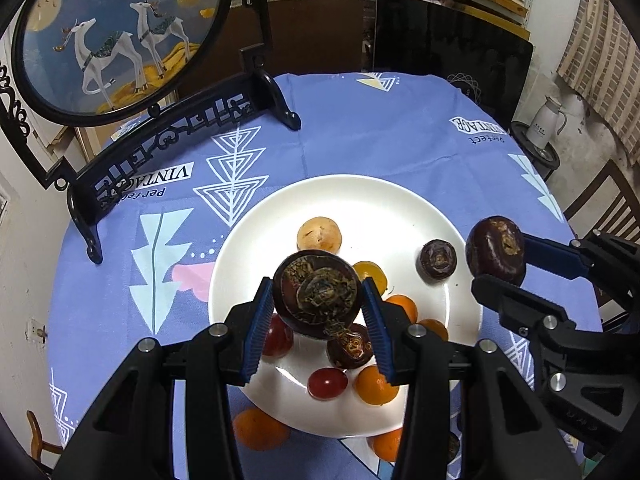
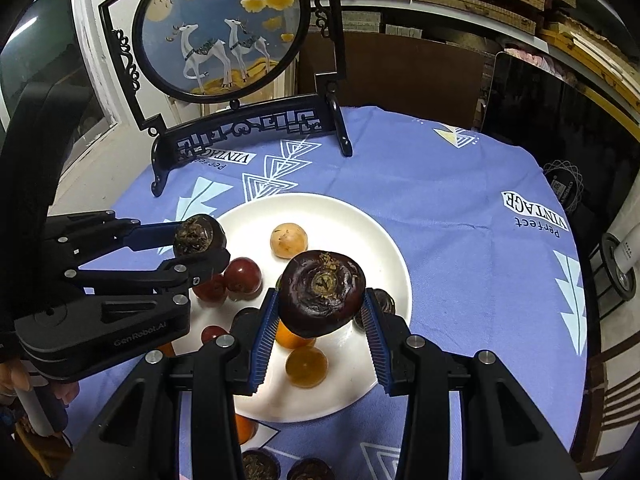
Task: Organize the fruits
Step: 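Carry both water chestnuts onto the white plate and open both tools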
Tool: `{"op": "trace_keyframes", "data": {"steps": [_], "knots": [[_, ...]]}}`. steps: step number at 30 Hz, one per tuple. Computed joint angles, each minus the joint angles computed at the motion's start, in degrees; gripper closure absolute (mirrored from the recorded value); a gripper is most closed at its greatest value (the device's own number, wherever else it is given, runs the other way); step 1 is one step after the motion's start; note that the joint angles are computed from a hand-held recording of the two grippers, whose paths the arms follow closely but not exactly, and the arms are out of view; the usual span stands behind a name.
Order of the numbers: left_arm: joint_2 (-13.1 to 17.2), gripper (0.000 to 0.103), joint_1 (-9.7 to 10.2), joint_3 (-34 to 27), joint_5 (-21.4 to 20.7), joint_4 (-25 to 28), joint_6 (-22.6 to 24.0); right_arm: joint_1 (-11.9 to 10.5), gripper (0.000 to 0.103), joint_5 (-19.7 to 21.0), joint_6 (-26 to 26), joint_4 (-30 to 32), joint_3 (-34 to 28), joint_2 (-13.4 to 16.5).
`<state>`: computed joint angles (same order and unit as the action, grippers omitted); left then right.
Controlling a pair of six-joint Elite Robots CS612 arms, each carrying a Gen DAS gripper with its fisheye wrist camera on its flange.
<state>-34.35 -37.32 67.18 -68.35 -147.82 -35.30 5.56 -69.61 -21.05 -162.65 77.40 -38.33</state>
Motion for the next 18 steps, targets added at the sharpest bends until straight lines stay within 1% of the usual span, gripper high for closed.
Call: {"op": "trace_keyframes", "data": {"steps": [5, 11, 18], "knots": [[0.52, 0.060, 0.25, -0.70, 0.27, 0.95, 0.18, -0.10, 0.061, 0.06, 0.52, 1.22, -1.08, 0.79], [1.20, 0.060, 0.56, -1.66, 0.19, 2.29, 0.11, -0.43, 0.061, 1.26, 1.47, 2.85, -2.23, 1.69], [2.02, 0.060, 0.68, -3.01, 0.62, 2.98, 0.35, -0.20, 0.061, 1.50, 1.87, 4.23, -4.21, 2.85]]}}
